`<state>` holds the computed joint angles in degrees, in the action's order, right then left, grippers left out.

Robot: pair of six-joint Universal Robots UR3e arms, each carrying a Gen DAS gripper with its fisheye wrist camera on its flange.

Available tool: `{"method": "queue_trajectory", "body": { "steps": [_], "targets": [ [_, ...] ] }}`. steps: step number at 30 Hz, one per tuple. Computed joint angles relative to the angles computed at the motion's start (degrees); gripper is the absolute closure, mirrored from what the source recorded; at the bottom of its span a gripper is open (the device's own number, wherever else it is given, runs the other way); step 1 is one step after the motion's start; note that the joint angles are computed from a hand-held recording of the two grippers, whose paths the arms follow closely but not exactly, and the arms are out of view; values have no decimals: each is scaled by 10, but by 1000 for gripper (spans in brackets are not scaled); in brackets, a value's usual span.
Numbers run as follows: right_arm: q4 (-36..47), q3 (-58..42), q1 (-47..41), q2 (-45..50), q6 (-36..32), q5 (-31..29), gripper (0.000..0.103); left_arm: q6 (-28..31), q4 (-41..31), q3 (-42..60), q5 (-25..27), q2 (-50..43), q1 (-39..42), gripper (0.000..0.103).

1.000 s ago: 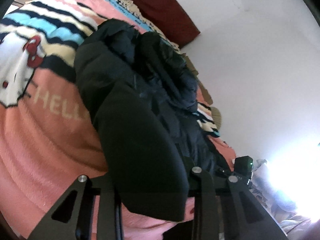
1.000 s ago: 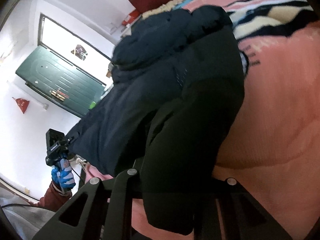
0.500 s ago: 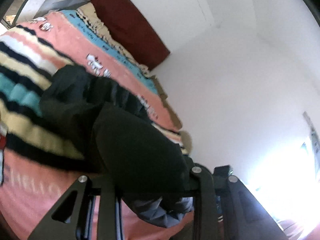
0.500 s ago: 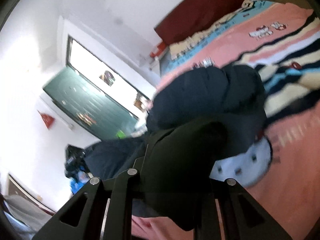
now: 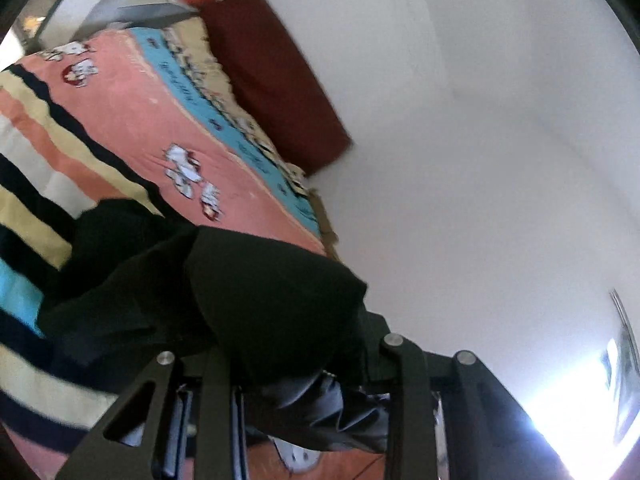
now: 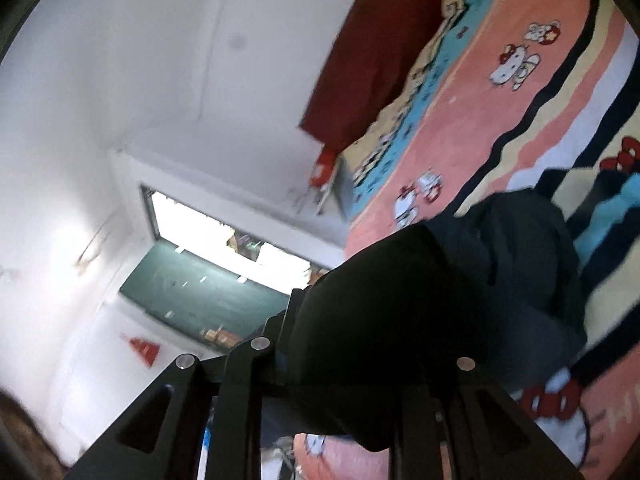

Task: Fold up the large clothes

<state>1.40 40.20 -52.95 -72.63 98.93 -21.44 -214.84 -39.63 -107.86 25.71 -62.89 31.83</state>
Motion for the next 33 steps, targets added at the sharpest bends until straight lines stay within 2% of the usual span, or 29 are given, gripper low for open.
{"method": "queue_trajectory", "body": {
  "steps": [2,5,8,9,10,13,15,18,21,24,27,29,31,33],
  "targets": [
    [-220,72,50,-27,178,38,82,-37,65,43,71,-93,-46,75],
    [-580,159,112,-25,464,36,81,-49,88,134,158,-220,-102,75],
    [-940,190,182,29,743,-42,81,-39,77,244,226,-348,-147,73],
    [-1015,174,206,68,806,-68,81,-32,63,291,247,-395,-160,73],
    [-1042,144,223,103,841,-88,81,-31,54,325,261,-432,-168,73],
    [-1044,20,259,208,889,-140,81,-31,41,411,286,-537,-186,72],
    [-1023,-58,275,269,902,-163,81,-15,9,495,310,-620,-200,71],
    [-1017,-145,295,341,919,-190,82,-8,20,534,315,-688,-211,71],
    [-1049,-139,305,357,926,-199,82,-33,76,530,304,-723,-208,71],
    [-1046,-170,308,378,931,-200,81,-40,82,519,283,-721,-200,70],
    [-1093,-88,294,341,946,-167,73,-51,95,483,258,-694,-188,62],
    [-1118,-48,286,320,945,-149,62,-90,145,439,226,-672,-170,55],
    [-1127,-43,284,316,948,-138,57,-123,185,402,203,-649,-154,46],
    [-1123,-47,279,312,950,-127,46,-166,242,361,184,-623,-133,43]
  ]
}}
